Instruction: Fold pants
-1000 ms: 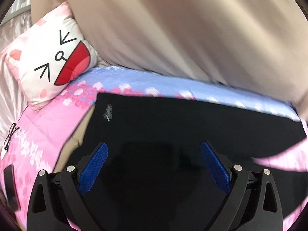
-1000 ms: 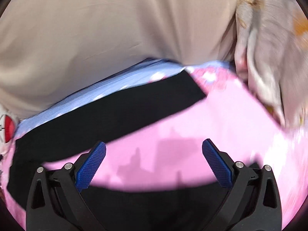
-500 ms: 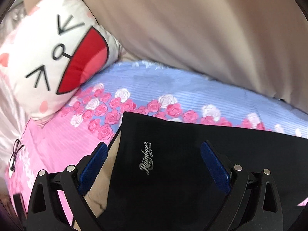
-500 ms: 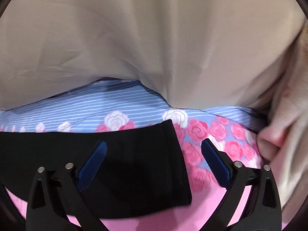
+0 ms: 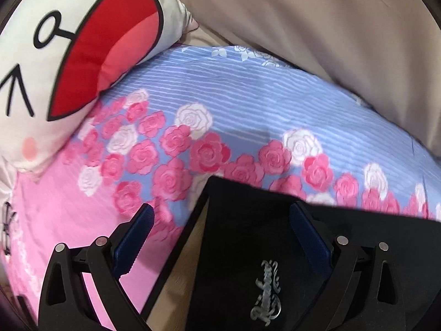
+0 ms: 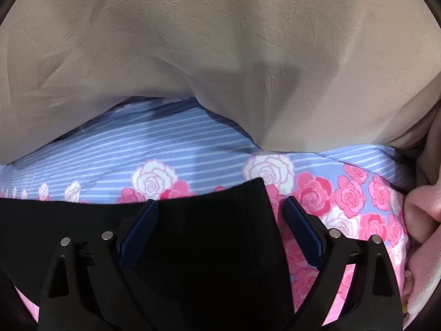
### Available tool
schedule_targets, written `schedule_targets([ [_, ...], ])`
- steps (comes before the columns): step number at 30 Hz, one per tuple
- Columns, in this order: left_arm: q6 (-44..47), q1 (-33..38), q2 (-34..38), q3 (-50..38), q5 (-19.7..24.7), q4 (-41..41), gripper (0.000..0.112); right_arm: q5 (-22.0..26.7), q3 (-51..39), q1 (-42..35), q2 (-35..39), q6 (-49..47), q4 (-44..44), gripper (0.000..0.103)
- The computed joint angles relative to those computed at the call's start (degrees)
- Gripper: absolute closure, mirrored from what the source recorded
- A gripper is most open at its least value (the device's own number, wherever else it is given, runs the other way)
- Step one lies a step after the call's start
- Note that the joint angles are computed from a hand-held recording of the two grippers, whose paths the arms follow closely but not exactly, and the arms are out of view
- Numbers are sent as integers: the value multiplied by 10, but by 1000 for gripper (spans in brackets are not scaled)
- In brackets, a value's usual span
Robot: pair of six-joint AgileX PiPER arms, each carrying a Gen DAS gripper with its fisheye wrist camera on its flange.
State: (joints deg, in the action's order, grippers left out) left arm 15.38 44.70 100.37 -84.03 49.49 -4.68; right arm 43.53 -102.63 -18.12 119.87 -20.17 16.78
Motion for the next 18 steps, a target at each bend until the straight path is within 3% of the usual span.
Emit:
schedule_targets([
  [1, 1, 0, 0, 1, -8, -4, 18, 8, -8, 1, 2, -1, 1, 37],
  [3, 18, 7, 4, -6, 0, -34, 39, 14, -22, -6, 10, -11, 27, 63],
  [4, 31, 16, 10, -22, 24, -69, 60, 33, -36, -15, 16, -19, 51, 78],
  [7, -3, 19, 12, -41, 41, -65, 87, 30, -39, -12, 11, -10, 45, 85],
  [13, 52, 40, -60, -15, 41, -110, 89, 5, 30, -38, -71, -85, 133, 87],
  [18, 128, 84, -135, -6, 96, -181, 89, 10, 101, -66, -156, -152, 196, 87],
])
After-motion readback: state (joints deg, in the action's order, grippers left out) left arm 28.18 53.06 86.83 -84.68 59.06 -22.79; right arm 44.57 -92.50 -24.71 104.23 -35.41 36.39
